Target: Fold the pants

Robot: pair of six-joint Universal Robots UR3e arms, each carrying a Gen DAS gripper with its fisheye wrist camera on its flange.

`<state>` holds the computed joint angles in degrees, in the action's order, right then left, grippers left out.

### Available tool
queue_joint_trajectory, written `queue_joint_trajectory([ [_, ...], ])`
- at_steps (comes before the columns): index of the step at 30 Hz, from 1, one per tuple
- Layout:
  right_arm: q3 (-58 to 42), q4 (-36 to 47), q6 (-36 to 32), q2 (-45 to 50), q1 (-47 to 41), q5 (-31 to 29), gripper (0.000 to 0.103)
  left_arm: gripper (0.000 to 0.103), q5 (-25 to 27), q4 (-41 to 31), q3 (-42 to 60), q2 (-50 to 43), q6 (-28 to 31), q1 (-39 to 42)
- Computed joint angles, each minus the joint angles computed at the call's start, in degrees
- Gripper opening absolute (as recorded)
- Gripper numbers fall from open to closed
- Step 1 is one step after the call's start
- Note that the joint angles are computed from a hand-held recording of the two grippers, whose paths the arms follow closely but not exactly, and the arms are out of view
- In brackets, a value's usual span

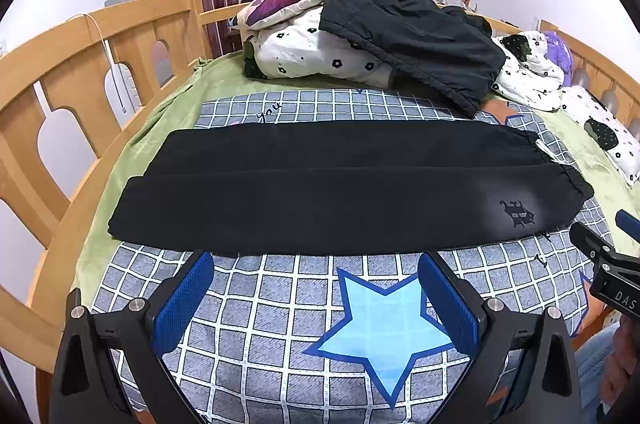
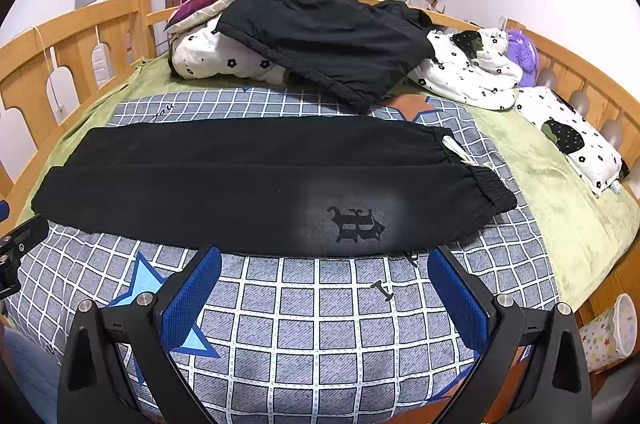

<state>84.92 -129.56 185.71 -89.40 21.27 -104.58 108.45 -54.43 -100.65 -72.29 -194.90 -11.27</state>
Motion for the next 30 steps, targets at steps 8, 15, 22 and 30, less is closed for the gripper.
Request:
queue_joint_trajectory([
  [8, 0.0, 0.0, -0.1, -0.1, 0.0, -0.1, 0.101, 0.103, 0.0, -0.3, 0.2, 0.0, -0.2, -0.1],
  [15, -0.2, 0.0, -0.3, 0.0, 0.0, -0.1, 0.101, 0.103, 0.0, -0.2, 0.2, -0.1, -0.1, -0.1],
  [22, 0.0, -0.2, -0.1, 0.1, 0.2, -0.2, 0.101, 0.103, 0.0, -0.4, 0.4, -0.1, -0.2, -0.2],
  [30, 0.0, -0.3, -0.2, 0.2, 0.5, -0.6, 0.101, 0.103, 0.0, -0.4, 0.4, -0.2, -0.3, -0.2],
])
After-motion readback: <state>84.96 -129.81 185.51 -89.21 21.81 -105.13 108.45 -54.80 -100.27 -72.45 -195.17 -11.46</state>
